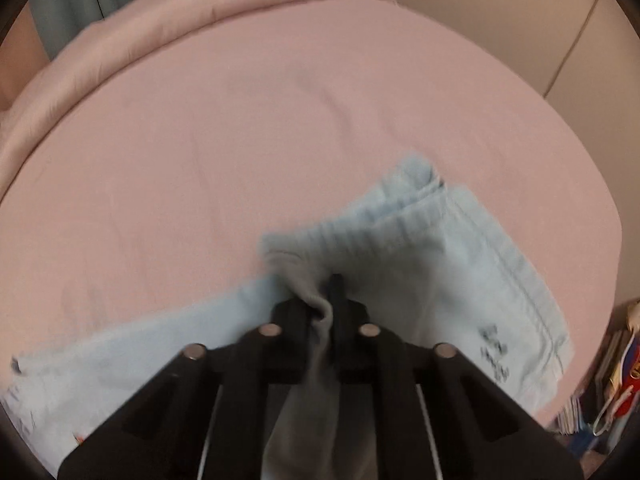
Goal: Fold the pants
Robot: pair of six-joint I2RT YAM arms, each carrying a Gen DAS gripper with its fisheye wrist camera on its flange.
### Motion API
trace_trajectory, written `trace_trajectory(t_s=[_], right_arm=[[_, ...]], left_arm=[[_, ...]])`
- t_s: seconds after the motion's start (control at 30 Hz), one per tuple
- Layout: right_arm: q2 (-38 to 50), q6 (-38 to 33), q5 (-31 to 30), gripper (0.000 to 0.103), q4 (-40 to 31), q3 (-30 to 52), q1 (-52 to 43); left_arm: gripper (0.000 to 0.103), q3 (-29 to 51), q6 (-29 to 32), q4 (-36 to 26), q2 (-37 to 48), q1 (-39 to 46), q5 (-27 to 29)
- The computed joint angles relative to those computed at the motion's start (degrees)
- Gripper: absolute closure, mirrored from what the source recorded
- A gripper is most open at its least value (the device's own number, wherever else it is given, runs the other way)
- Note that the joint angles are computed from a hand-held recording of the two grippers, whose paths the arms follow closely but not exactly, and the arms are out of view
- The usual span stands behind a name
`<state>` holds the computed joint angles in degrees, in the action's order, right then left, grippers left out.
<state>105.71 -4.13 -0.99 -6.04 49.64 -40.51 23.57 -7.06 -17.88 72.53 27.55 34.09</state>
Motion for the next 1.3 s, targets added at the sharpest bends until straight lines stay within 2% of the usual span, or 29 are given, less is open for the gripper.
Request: trace_trajectory(t_s=[0.03,0.07,0.13,0.23,0.27,0.33,0.37,0.4,0.47,0.53,0.57,0.63,0.67,0.73,0.77,0.8,0.87,0.93,0.97,1.03,1.17,1.23,1.27,1.3], right_arm=[[-0.58,1.28,-3.09,0.098,-2.45,2.28,-0.45],[-1.46,1.80,-8.25,0.098,-4.54,4.02,-1.52],[-6.58,3.36,-22.25,0.098,-8.32,6.73,-4.94],[-15.68,7.61,-36.64,0.098,-6.17,5.88,-11.20],[-18.52,8.61,-41.22,0.098,-5.13,4.97,-14.67],[-21.77,8.04,-46.73,0.098,-4.24,2.48,-22.63],[-21.16,7.19,-47.92,0.098,-3.40,1.01,-25.66],[-19.61,5.60,-47.00,0.098,-3.44,0.42,-27.03],[-14.96,-1.33,-39.87,0.098,-4.77,-2.30,-30.26],[-4.89,-5.72,-28.85,0.098,-4.79,-1.88,-30.46],[-1.99,-7.17,-26.81,0.100,-4.34,-2.07,-31.31],[1.52,-9.01,-28.97,0.099,-0.70,-3.39,-33.80],[0.86,-8.87,-29.30,0.099,-2.21,-2.73,-34.23],[-1.63,-9.70,-30.82,0.099,-3.90,-2.93,-36.21],[-5.52,-9.71,-32.22,0.099,-4.67,-4.42,-36.19],[-7.95,-9.67,-32.58,0.099,-4.39,-5.95,-35.95],[-11.38,-10.30,-32.02,0.099,-3.92,-8.47,-35.85],[-9.85,-9.77,-28.95,0.099,-3.06,-7.89,-34.16],[-6.01,-9.93,-26.67,0.099,-2.75,-6.53,-34.26],[-0.87,-9.69,-25.83,0.101,-1.71,-4.73,-34.15],[-3.21,-10.08,-24.94,0.099,-2.86,-4.99,-34.58],[-8.49,-12.03,-20.92,0.091,-5.41,-6.72,-33.17],[-11.32,-12.78,-17.88,0.089,-4.41,-8.67,-31.70],[-14.34,-13.11,-16.02,0.083,-3.88,-10.35,-30.58]], left_arm=[[0.089,0.83,0.59,-1.85,-2.42,1.38,2.19],[0.089,0.89,4.06,-5.56,-5.32,5.64,5.16],[0.089,3.10,5.97,-9.27,-7.41,8.74,10.39],[0.089,4.98,11.41,-15.65,-10.14,13.66,14.85],[0.088,4.48,14.16,-16.93,-10.20,14.15,14.55],[0.088,2.70,15.42,-15.57,-9.61,12.40,11.85],[0.088,0.22,15.08,-12.59,-8.88,9.12,7.87],[0.088,-1.06,14.85,-10.94,-7.86,7.28,4.55],[0.088,-3.40,11.62,-5.51,-2.74,1.69,-2.35],[0.088,-4.75,10.22,-2.10,-0.37,0.32,-4.74],[0.088,-5.03,9.88,-1.47,-0.12,0.71,-4.29],[0.088,-3.68,9.55,-3.79,-0.25,1.68,-3.50],[0.088,-3.16,9.86,-5.58,-2.22,2.18,-2.98],[0.088,-3.23,13.02,-8.56,-6.33,4.88,-2.04],[0.088,-3.33,13.89,-9.57,-8.31,5.57,-2.17],[0.088,-3.72,14.13,-9.03,-8.29,5.58,-2.78],[0.088,-4.14,13.49,-6.02,-3.92,4.33,-4.70],[0.088,-4.61,12.65,-2.43,1.31,3.18,-5.69],[0.088,-5.21,12.47,-1.50,1.00,2.72,-6.08],[0.088,-4.69,12.86,-2.87,0.33,2.67,-6.28],[0.088,-1.37,16.76,-9.54,0.67,6.71,-2.52],[0.078,0.75,20.03,-13.47,0.37,10.63,-1.97],[0.066,1.28,21.81,-15.29,-0.75,13.24,-1.85],[0.055,1.65,22.71,-16.24,-2.03,15.20,-1.74]])
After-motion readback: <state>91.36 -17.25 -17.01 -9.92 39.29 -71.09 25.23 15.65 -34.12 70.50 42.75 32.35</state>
